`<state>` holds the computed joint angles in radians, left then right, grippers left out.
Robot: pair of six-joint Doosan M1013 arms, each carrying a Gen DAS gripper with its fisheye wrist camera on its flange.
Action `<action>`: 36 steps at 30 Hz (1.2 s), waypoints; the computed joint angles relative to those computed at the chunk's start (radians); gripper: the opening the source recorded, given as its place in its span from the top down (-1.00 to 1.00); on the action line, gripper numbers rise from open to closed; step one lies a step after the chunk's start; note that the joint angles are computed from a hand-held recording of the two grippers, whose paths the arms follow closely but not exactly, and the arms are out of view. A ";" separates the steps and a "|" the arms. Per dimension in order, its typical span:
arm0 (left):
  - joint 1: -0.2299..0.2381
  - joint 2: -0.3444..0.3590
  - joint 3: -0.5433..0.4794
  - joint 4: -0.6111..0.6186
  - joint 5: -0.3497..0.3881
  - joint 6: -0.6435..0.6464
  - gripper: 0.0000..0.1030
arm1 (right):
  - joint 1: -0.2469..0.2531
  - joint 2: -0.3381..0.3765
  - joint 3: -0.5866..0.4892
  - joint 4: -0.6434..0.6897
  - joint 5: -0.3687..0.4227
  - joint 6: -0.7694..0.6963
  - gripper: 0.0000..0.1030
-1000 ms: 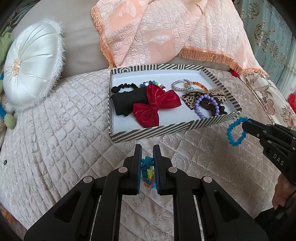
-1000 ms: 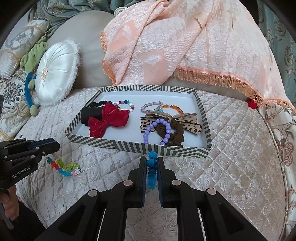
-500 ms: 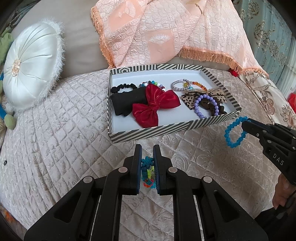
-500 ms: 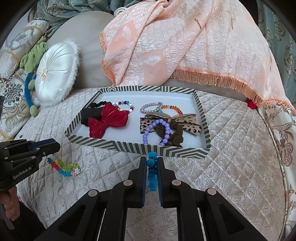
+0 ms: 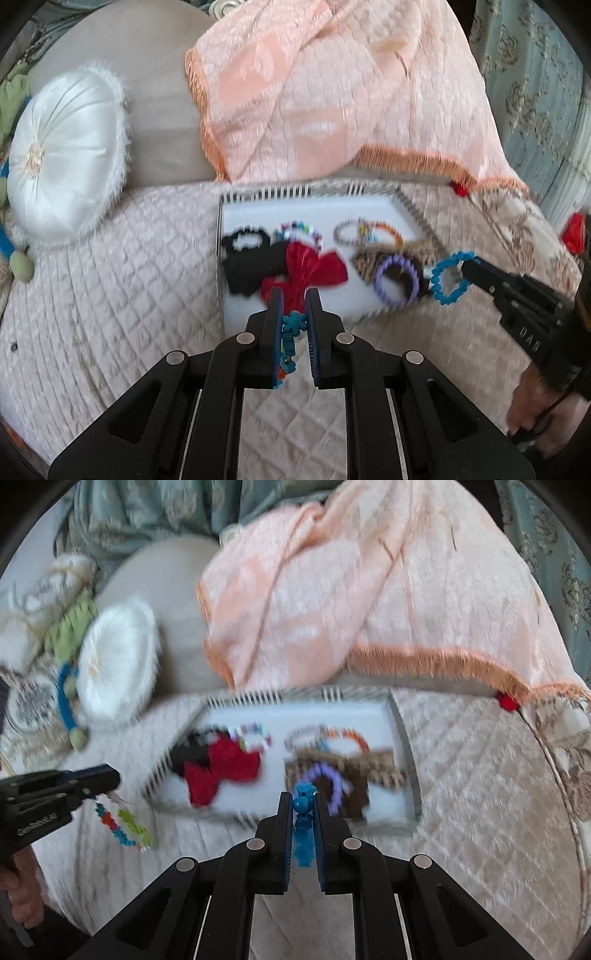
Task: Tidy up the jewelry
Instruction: 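Lower the beaded strand into the tray with the left tool while the right places the blue bracelet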
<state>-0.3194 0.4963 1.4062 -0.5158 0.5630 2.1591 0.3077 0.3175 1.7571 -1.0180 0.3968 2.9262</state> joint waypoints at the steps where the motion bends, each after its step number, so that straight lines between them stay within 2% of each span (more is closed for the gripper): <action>1: -0.004 0.005 -0.015 0.007 0.002 -0.008 0.79 | -0.003 0.002 -0.003 -0.030 -0.013 0.029 0.81; 4: -0.017 0.023 -0.061 -0.011 0.009 -0.008 0.79 | -0.018 0.018 -0.023 -0.069 -0.041 0.055 0.81; 9: -0.021 0.065 -0.105 -0.098 0.027 0.023 0.79 | -0.043 0.064 -0.075 0.091 -0.029 -0.097 0.81; 12: -0.025 0.121 -0.157 -0.025 0.082 -0.063 0.79 | -0.058 0.088 -0.100 0.195 -0.042 -0.182 0.81; 14: -0.027 0.152 -0.182 0.044 0.106 -0.124 0.79 | -0.071 0.104 -0.116 0.304 -0.073 -0.276 0.81; 17: -0.031 0.182 -0.207 0.189 0.129 -0.256 0.79 | -0.090 0.130 -0.137 0.621 -0.125 -0.562 0.81; 18: -0.031 0.186 -0.207 0.206 0.130 -0.271 0.79 | -0.096 0.141 -0.146 0.738 -0.129 -0.654 0.81; 20: -0.028 0.199 -0.216 0.235 0.150 -0.297 0.79 | -0.105 0.163 -0.165 0.876 -0.096 -0.753 0.81; 25: -0.034 0.207 -0.211 0.298 0.149 -0.325 0.79 | -0.102 0.207 -0.214 0.876 0.053 -0.741 0.81; 30: -0.036 0.209 -0.211 0.294 0.156 -0.317 0.75 | -0.086 0.214 -0.227 0.783 0.097 -0.698 0.81; 31: -0.038 0.211 -0.213 0.304 0.158 -0.322 0.66 | -0.086 0.214 -0.226 0.775 0.098 -0.689 0.81; 32: -0.040 0.212 -0.214 0.319 0.159 -0.333 0.38 | -0.087 0.211 -0.221 0.783 0.092 -0.690 0.80; 33: -0.041 0.212 -0.214 0.332 0.156 -0.344 0.19 | -0.090 0.210 -0.221 0.797 0.089 -0.698 0.79; 34: -0.042 0.211 -0.213 0.333 0.152 -0.347 -0.10 | -0.090 0.209 -0.220 0.802 0.087 -0.697 0.72; 35: -0.041 0.206 -0.206 0.333 0.133 -0.353 -0.23 | -0.090 0.202 -0.213 0.791 0.079 -0.679 0.56; 36: -0.041 0.201 -0.200 0.333 0.115 -0.358 -0.28 | -0.088 0.199 -0.210 0.772 0.070 -0.658 0.45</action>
<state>-0.3600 0.6976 1.2065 -0.1828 0.6782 1.8015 0.2193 0.5161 1.5475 -0.2460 0.4667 2.2682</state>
